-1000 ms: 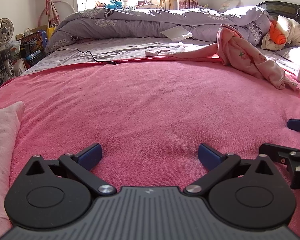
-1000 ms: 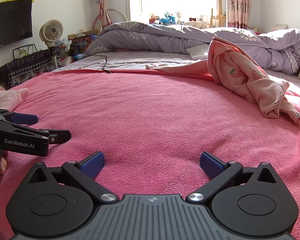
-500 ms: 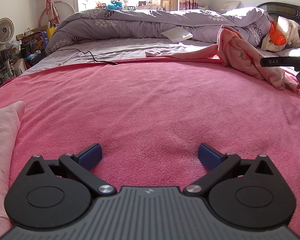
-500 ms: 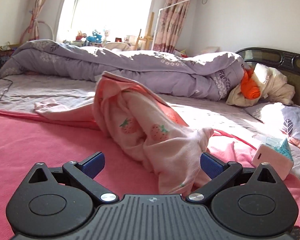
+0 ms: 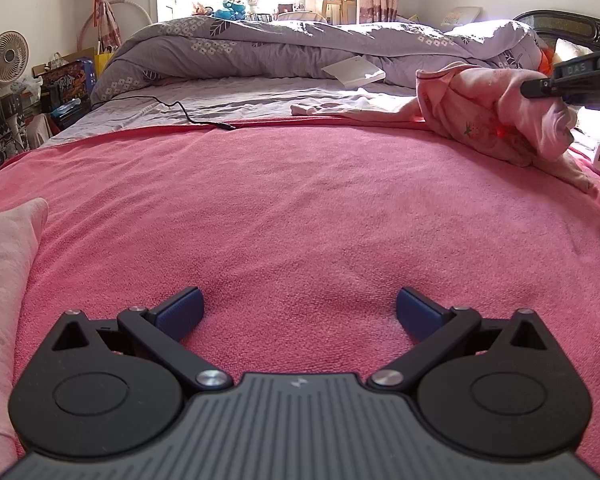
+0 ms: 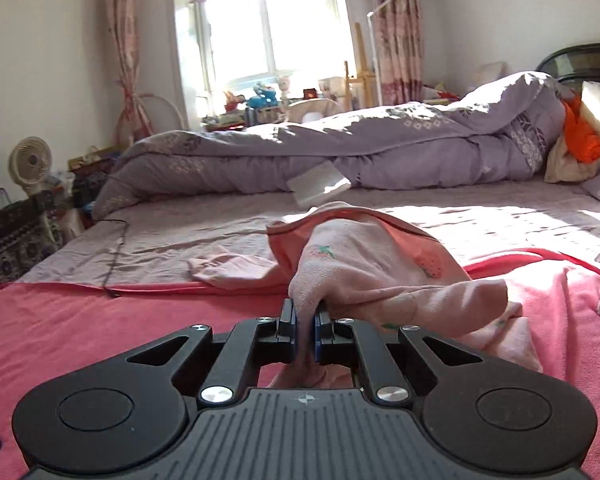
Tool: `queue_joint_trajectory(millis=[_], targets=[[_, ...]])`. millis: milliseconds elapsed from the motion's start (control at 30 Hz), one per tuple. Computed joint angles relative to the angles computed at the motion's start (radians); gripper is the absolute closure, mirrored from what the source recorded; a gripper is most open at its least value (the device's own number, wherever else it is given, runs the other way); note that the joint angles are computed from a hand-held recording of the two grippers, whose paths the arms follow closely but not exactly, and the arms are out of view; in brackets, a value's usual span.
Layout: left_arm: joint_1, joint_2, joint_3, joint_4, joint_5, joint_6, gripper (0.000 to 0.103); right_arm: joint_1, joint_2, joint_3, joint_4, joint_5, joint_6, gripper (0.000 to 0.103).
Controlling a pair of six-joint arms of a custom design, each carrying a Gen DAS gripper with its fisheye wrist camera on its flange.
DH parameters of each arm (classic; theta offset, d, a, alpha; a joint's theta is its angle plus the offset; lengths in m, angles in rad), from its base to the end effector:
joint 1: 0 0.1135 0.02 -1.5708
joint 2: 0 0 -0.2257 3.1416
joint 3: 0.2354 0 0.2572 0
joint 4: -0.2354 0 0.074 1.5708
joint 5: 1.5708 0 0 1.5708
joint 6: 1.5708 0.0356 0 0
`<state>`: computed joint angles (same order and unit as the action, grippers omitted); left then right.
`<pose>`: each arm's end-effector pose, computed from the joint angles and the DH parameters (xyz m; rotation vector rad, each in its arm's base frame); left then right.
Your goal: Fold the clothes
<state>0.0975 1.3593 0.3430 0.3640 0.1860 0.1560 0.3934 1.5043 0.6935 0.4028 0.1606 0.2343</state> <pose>0.2414 0.0170 0.0870 0.1664 2.2045 -0.0663 0.2986 0.1178 0.1554 -0.0529 1.9810 0.2500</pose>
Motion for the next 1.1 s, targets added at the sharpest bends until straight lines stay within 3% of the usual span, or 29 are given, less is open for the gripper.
queue_joint_trajectory(millis=[100,200,233,267,333,367,500,567,633,733,800,900,1000,1067,1100], targets=[[0.005,-0.009,-0.006,0.000,0.005,-0.009,0.000,0.116,-0.237,-0.150,-0.060,-0.157,-0.125,0.094],[0.012,-0.021,-0.005,-0.016,0.009,-0.019,0.000,0.246,-0.396,-0.241,-0.159,-0.179,-0.203,0.086],[0.007,-0.029,-0.008,-0.022,-0.002,-0.021,0.000,0.291,-0.433,-0.261,-0.185,-0.129,-0.200,0.074],[-0.002,-0.040,-0.013,-0.028,-0.023,-0.023,0.000,0.337,-0.468,-0.279,-0.212,-0.070,-0.191,0.054],[-0.026,-0.061,-0.026,-0.033,-0.070,-0.026,0.000,0.401,-0.513,-0.300,-0.257,0.041,-0.151,0.040],[-0.041,-0.069,-0.035,-0.028,-0.097,-0.026,0.000,0.410,-0.523,-0.302,-0.273,0.088,-0.120,0.039],[-0.080,-0.070,-0.054,0.007,-0.161,-0.021,0.000,0.336,-0.380,-0.215,-0.238,0.194,0.014,0.033],[-0.073,-0.065,-0.054,0.012,-0.150,-0.023,0.000,0.269,-0.265,-0.152,-0.187,0.133,0.056,0.022],[-0.057,-0.058,-0.052,0.014,-0.125,-0.028,0.000,0.254,-0.107,-0.048,-0.182,0.176,0.099,0.013],[-0.042,-0.051,-0.052,0.022,-0.102,-0.028,0.000,0.249,0.141,0.151,-0.262,0.327,0.190,0.012],[-0.037,-0.050,-0.057,0.031,-0.094,-0.029,0.000,0.216,0.219,0.203,-0.289,0.346,0.264,0.012],[-0.034,-0.051,-0.062,0.040,-0.090,-0.028,0.000,0.203,0.255,0.173,-0.224,0.402,0.382,0.012],[-0.032,-0.053,-0.066,0.044,-0.086,-0.029,0.000,0.247,0.281,0.109,-0.101,0.589,0.424,0.005],[-0.027,-0.053,-0.067,0.046,-0.080,-0.030,0.000,0.238,0.284,0.091,-0.068,0.571,0.416,0.000],[-0.026,-0.053,-0.067,0.046,-0.078,-0.031,0.000,0.215,0.295,0.126,-0.134,0.490,0.410,0.004]])
